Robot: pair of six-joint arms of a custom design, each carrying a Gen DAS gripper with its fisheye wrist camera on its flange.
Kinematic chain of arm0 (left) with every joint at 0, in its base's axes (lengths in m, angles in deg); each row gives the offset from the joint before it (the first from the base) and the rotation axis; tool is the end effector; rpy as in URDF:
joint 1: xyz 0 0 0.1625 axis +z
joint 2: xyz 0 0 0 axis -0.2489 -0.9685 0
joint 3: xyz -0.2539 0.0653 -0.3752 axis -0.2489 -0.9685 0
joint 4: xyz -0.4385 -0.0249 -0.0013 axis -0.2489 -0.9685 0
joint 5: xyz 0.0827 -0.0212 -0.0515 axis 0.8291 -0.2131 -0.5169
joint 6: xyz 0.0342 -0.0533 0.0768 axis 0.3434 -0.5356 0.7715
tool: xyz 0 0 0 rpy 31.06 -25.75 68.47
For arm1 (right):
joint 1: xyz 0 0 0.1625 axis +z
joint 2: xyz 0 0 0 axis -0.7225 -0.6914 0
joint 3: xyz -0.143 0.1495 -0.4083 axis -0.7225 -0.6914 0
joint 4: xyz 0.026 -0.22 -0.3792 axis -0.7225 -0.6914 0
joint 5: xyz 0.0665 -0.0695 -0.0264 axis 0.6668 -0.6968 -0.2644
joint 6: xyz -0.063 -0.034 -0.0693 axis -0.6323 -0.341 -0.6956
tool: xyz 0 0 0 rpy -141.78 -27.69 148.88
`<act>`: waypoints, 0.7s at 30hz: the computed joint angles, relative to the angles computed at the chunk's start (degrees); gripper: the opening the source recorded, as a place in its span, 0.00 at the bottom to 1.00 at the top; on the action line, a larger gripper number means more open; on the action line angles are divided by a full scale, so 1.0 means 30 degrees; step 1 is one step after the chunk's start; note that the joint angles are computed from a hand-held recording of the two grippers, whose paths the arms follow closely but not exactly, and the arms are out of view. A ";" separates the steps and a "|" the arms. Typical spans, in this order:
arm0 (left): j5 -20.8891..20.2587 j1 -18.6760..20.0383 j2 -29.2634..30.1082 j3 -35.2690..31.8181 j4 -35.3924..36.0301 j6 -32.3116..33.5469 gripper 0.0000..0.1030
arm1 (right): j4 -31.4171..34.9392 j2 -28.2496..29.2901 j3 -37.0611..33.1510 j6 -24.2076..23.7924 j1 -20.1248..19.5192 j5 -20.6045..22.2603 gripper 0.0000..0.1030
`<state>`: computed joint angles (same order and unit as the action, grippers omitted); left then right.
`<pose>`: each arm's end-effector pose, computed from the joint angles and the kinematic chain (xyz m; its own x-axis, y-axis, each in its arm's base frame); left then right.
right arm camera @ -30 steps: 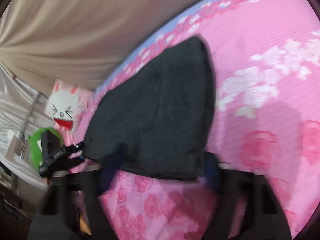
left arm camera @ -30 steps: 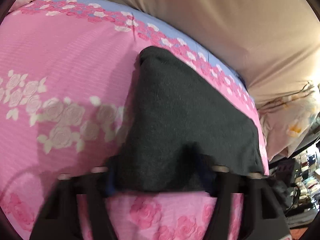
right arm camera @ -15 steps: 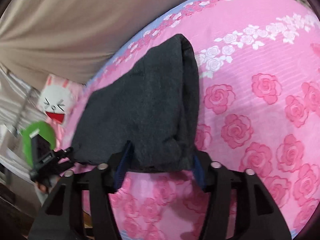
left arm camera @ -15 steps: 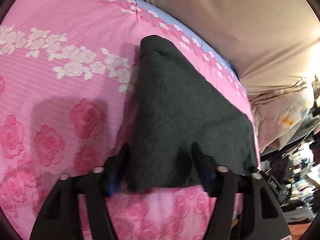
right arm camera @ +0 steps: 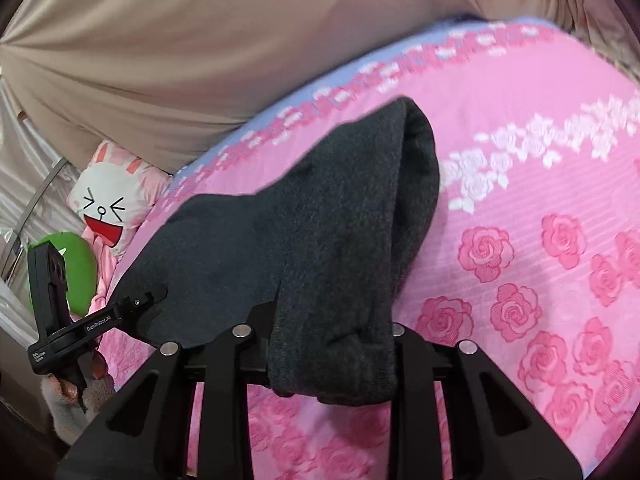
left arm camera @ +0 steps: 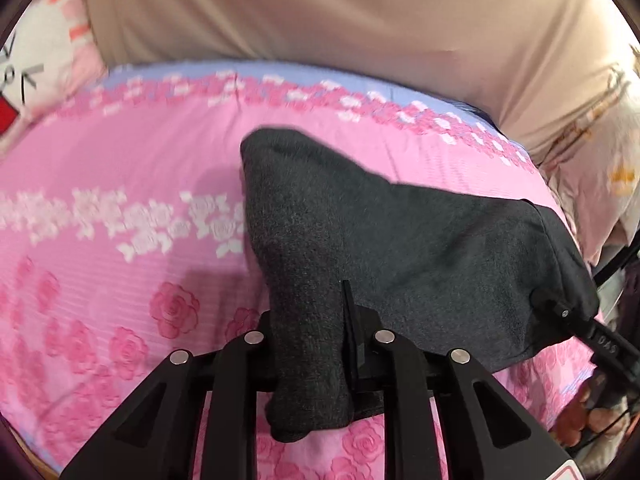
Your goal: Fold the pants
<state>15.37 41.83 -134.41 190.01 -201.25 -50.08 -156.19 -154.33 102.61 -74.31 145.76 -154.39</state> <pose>-0.2772 -0.3674 0.1857 -0.8319 0.1933 -0.5201 0.4385 0.8033 -0.4029 0.1528 -0.2948 0.2457 -0.9645 0.0167 0.2636 -0.1712 0.7205 -0.6720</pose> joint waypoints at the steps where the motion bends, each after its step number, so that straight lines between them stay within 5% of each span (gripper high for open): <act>1: 0.0332 -0.0361 -0.0036 -0.0045 0.0290 -0.0144 0.15 | 0.0053 -0.0181 0.0040 0.0035 0.0308 -0.0145 0.26; 13: 0.3382 -0.3331 -0.1647 -0.0321 0.3698 -0.1701 0.12 | -0.0340 -0.1059 -0.0256 0.0357 0.4203 -0.1917 0.26; 21: 0.5741 -0.4321 -0.1805 -0.1051 0.3172 -0.0572 0.12 | -0.2559 -0.0043 -0.1595 -0.1150 0.6488 -0.3280 0.26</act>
